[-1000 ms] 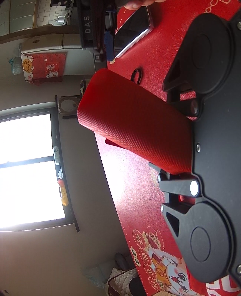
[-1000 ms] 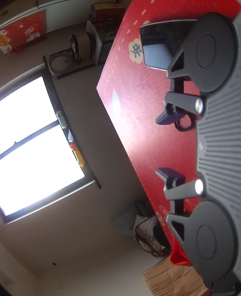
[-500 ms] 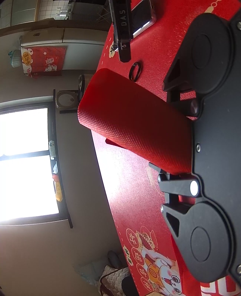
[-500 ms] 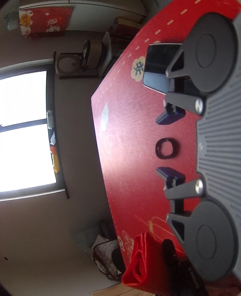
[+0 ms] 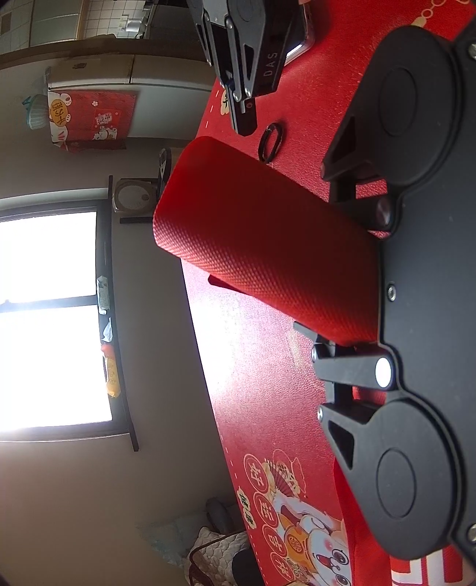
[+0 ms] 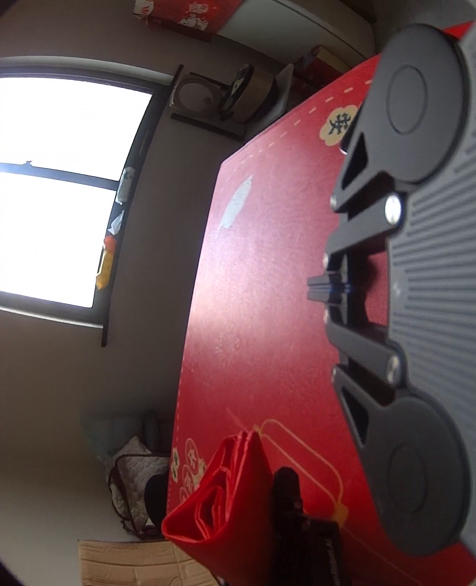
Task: Fold shopping bag
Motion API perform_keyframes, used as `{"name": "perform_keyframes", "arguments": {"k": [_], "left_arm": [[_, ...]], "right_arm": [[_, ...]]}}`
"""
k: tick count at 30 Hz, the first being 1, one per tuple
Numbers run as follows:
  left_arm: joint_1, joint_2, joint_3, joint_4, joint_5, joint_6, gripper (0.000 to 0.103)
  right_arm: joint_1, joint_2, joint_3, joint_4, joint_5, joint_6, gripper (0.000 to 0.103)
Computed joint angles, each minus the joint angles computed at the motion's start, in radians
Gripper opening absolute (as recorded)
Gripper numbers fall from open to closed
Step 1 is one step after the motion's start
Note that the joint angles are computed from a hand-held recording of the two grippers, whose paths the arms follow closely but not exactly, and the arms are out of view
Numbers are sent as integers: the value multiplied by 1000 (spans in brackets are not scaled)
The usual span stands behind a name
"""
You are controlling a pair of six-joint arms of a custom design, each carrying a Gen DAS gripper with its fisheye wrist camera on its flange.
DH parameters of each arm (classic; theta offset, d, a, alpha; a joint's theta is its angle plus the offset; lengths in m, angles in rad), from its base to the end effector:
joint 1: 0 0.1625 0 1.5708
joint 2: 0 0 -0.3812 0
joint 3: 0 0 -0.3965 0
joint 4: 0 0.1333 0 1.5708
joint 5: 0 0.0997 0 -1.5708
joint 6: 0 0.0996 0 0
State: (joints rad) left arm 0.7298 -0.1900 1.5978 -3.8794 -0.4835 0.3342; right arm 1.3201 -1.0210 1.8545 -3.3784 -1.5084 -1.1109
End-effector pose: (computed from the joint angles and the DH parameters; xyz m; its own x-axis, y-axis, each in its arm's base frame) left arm -0.2525 -0.5230 -0.1074 -0.6296 0.0260 -0.7765 0.7085 0.4292 -0.5601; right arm -0.0147 -0.6197 0.2206 -0.5597 -0.4001 0.7257 -0.8160 0.4187 -0.3986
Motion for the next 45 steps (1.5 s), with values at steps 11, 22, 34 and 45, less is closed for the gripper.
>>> {"name": "perform_keyframes", "arguments": {"k": [11,22,34,45], "left_arm": [[-2,1,-4,20,12,-18,32],[-3,0,-2,25,16,-19,32],[-5,1,-2,27,20,-20,32],[-4,-1,5,-12,3,1,32]], "right_arm": [[-15,16,-13,24,2,34,4],[-25,3,-3,2,-2,-21,5],[21,60,-73,92,-113,-29,26],[-107,-86,-90,461,294,321,2]]}}
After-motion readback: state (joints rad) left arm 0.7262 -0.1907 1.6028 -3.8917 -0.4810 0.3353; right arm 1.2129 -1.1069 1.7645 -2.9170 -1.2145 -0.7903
